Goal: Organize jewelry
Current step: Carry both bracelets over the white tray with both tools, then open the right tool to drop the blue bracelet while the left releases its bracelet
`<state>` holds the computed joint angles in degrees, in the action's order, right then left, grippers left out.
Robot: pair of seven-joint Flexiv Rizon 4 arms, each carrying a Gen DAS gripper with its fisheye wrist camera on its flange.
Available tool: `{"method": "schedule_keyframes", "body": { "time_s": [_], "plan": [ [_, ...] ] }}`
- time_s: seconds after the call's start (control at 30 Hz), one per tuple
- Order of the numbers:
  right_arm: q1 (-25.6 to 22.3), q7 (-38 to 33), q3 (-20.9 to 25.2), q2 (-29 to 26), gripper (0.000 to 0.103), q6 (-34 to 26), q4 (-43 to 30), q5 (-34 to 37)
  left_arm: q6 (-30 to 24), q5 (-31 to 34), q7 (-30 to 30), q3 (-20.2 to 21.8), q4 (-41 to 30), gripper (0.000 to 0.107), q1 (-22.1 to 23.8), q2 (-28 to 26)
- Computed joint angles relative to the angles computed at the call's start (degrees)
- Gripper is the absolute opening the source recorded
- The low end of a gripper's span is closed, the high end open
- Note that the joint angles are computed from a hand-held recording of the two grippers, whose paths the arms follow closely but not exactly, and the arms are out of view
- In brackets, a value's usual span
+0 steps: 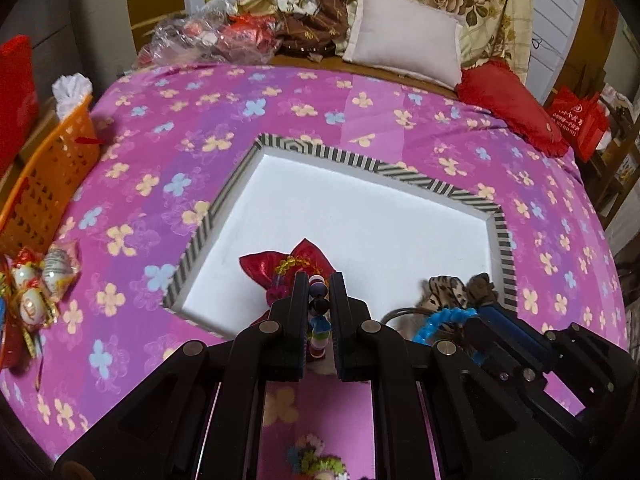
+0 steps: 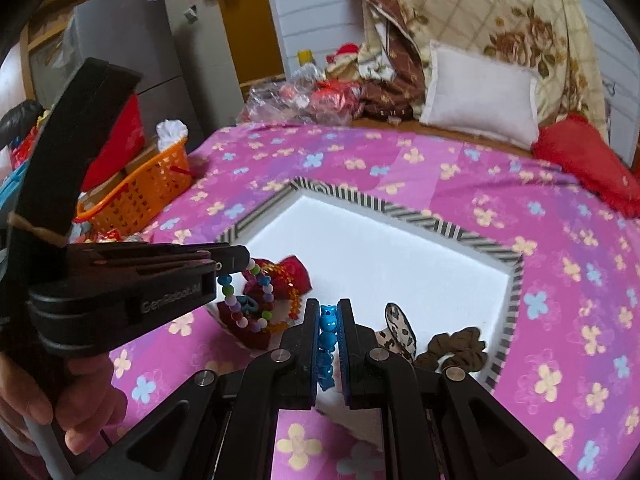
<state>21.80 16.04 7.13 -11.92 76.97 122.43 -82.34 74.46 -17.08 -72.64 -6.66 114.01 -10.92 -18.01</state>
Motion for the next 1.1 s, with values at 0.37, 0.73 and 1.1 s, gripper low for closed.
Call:
{"method": "schedule_keyframes", "body": {
  "time_s": [0.37,0.73,1.1],
  "plan": [
    [-0.8,-1.3,-1.8,-3.1,0.008,1.3,2.7,3.4,-1.2,-1.6,1.3,-1.4,-2.0,0.009,0.7,-5.5],
    [0.4,-2.7,-1.7,-3.0,0.008,-0.4,3.8,6.1,-0.8,-0.1,0.0,-0.8,-2.2,0.009,0.7,-7.1],
    [0.8,-1.9,-1.3,-1.9,0.028,-1.9,4.2,5.8,0.5,1.7,-1.1,0.1,-1.5,0.009,0.2,-6.9]
  ]
}}
